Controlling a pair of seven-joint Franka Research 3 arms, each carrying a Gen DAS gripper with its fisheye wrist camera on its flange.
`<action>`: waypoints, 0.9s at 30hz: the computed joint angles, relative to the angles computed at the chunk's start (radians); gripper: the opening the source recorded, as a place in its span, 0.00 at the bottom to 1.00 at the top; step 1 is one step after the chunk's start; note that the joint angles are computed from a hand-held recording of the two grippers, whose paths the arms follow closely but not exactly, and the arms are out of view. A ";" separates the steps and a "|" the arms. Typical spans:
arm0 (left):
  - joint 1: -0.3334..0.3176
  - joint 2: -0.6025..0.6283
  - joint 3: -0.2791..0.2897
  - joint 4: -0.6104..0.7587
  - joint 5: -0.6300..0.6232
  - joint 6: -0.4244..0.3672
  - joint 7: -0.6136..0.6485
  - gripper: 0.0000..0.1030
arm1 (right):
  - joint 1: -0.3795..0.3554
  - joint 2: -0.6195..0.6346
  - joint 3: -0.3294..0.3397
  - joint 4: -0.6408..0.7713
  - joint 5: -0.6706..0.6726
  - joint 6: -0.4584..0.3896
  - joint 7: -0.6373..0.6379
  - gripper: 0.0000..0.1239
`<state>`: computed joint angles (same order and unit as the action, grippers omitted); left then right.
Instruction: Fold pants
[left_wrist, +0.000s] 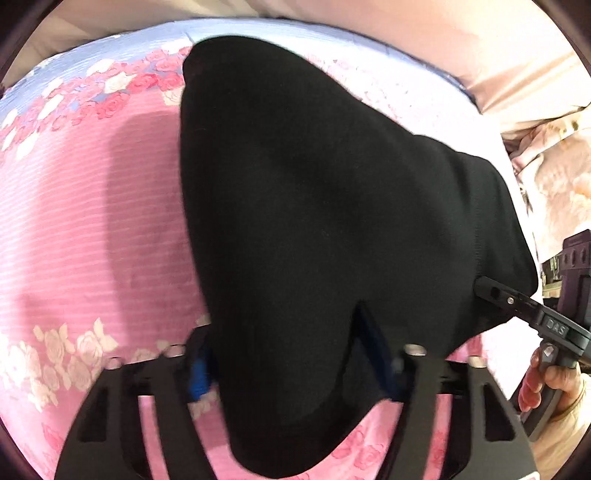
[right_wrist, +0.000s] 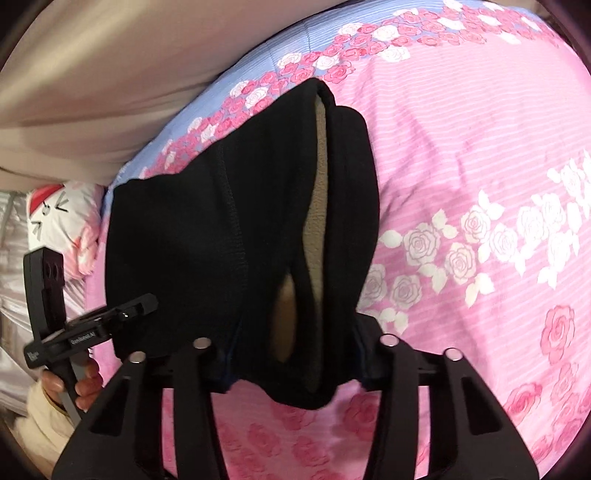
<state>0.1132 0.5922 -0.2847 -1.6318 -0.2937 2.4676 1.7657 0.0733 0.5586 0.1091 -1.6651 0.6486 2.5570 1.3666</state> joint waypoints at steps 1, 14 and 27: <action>0.014 -0.016 -0.010 -0.017 -0.018 -0.001 0.010 0.44 | -0.005 -0.011 0.006 -0.009 0.014 0.002 -0.004 0.32; 0.009 -0.294 0.021 -0.352 -0.158 -0.110 0.132 0.40 | 0.020 -0.269 -0.043 -0.356 0.038 -0.121 -0.136 0.48; -0.151 -0.376 0.144 -0.324 0.272 0.165 -0.167 0.70 | 0.066 -0.209 -0.011 -0.157 0.075 -0.012 -0.271 0.23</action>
<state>-0.0381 0.2164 -0.1407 -1.9559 -0.0214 2.6325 1.5982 0.1392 0.3498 0.0986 -1.8219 0.7233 2.5452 1.0959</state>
